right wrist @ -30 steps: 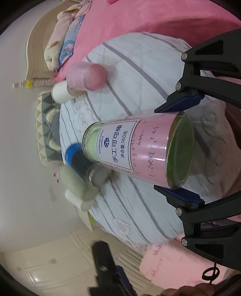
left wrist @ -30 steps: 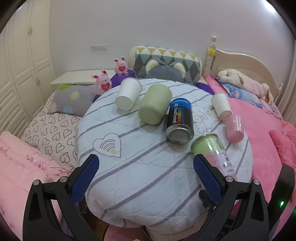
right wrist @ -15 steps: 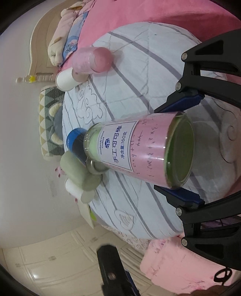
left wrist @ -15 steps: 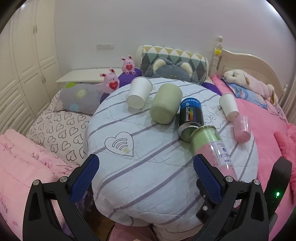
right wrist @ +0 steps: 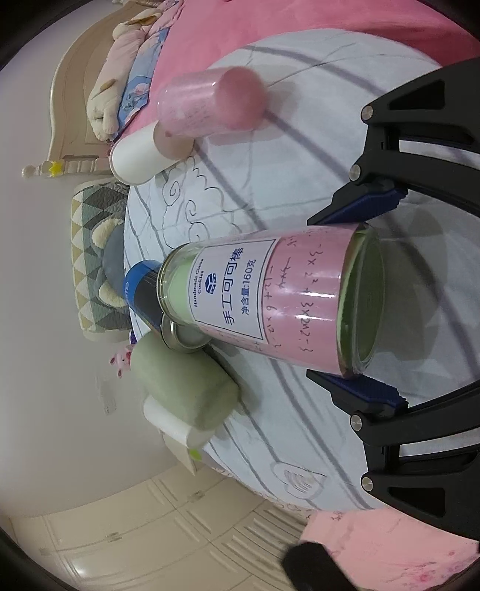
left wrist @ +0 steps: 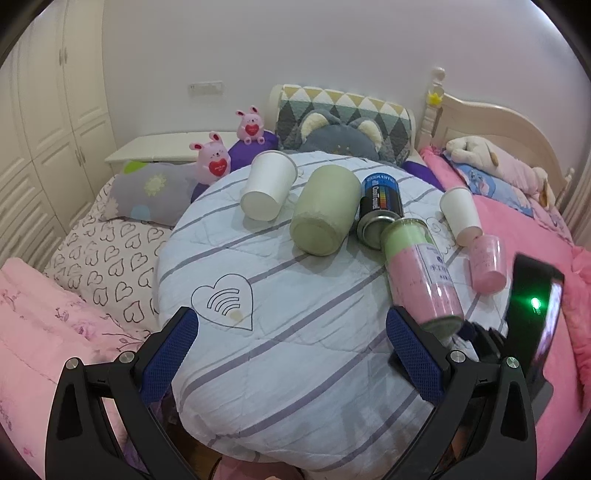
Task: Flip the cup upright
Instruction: 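Lift the canister with the right gripper and rotate it upright, then lower the upright canister onto the table with the right gripper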
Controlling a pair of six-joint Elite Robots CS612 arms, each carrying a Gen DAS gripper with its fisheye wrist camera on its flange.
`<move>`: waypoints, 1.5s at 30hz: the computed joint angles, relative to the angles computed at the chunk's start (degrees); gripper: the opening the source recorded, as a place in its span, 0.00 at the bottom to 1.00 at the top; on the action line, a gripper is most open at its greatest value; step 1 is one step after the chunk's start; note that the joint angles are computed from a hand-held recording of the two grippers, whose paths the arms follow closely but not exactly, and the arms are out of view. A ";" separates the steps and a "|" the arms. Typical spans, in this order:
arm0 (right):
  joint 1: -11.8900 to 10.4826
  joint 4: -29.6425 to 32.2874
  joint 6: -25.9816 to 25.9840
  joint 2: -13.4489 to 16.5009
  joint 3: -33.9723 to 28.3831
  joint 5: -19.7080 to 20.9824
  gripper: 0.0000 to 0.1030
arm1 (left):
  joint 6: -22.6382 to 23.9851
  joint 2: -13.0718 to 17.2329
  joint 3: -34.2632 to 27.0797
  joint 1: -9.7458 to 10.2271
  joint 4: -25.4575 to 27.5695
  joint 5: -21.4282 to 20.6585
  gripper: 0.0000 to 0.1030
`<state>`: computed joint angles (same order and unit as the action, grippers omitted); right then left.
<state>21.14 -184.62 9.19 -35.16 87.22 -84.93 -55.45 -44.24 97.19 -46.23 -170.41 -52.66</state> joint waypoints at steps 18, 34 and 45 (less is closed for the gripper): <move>-0.56 -2.94 -0.18 -2.59 5.72 4.23 0.70 | -0.24 0.90 -2.87 -0.41 3.85 -2.02 1.00; -3.61 -11.33 -1.40 -3.67 9.43 11.05 0.79 | -1.63 2.75 -9.27 -1.24 12.38 -3.67 1.00; -7.16 -12.31 -6.63 -4.37 11.28 16.65 0.79 | -2.50 6.77 -17.41 0.39 16.26 -13.12 1.00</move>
